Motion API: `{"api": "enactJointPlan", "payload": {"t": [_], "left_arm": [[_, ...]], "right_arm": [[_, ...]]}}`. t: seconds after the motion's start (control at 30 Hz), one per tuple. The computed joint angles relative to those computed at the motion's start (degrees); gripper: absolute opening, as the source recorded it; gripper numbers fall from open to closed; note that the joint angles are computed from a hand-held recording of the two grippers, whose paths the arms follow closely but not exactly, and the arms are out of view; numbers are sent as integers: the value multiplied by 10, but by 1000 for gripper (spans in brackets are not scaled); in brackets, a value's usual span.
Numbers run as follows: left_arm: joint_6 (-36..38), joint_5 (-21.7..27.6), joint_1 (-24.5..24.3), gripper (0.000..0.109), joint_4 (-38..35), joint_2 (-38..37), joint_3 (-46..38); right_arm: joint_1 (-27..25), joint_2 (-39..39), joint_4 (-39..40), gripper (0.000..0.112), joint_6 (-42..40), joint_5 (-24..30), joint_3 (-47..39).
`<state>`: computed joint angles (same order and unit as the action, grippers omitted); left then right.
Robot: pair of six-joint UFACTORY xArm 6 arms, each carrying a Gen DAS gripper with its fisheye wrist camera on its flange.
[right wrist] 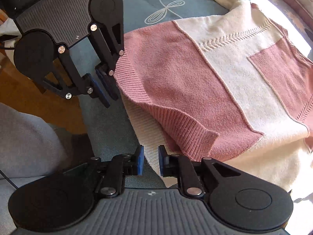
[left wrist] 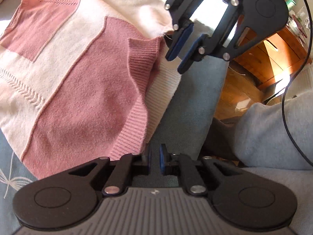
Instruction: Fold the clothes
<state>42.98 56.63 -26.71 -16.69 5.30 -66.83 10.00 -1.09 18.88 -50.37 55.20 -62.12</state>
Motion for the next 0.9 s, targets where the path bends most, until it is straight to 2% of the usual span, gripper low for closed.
{"api": "enactJointPlan", "payload": {"t": [0.07,0.13,0.23,0.3,0.33,0.37,0.4,0.57,0.6,0.63,0.7,0.77,0.8,0.83,0.9], "left_arm": [[-49,-3,20,13,1,-13,3],[-111,-28,45,20,0,-29,18],[-249,-74,72,21,27,57,-66],[-337,-86,92,24,46,134,-148],[-380,-91,94,26,58,153,-165],[-404,-102,96,28,64,160,-163],[-419,-111,99,31,67,168,-163],[-454,-113,105,43,34,177,-149],[-451,-121,102,47,31,176,-142],[-448,-130,99,55,29,174,-135],[-442,-123,91,65,38,180,-144],[-454,-98,75,64,96,191,-168],[-449,-86,70,57,104,195,-179],[-438,-77,67,37,99,200,-190],[-432,-54,63,12,97,208,-214]], "right_arm": [[-28,-16,5,18,35,3,2],[-54,-30,-1,19,78,-4,7],[-99,-26,-28,27,157,-23,8],[-123,27,-49,27,232,-65,-20],[-135,49,-51,27,244,-70,-35],[-153,95,-46,27,278,-98,-56],[-161,131,-37,28,293,-109,-79],[-187,167,13,31,349,-132,-70],[-185,168,16,32,356,-139,-62],[-184,167,20,33,361,-146,-52],[-174,155,8,33,363,-174,-29],[-166,147,-18,27,376,-168,-24],[-164,147,-22,13,378,-156,-30],[-163,147,-25,10,379,-142,-36],[-162,145,-36,9,383,-117,-49]]}}
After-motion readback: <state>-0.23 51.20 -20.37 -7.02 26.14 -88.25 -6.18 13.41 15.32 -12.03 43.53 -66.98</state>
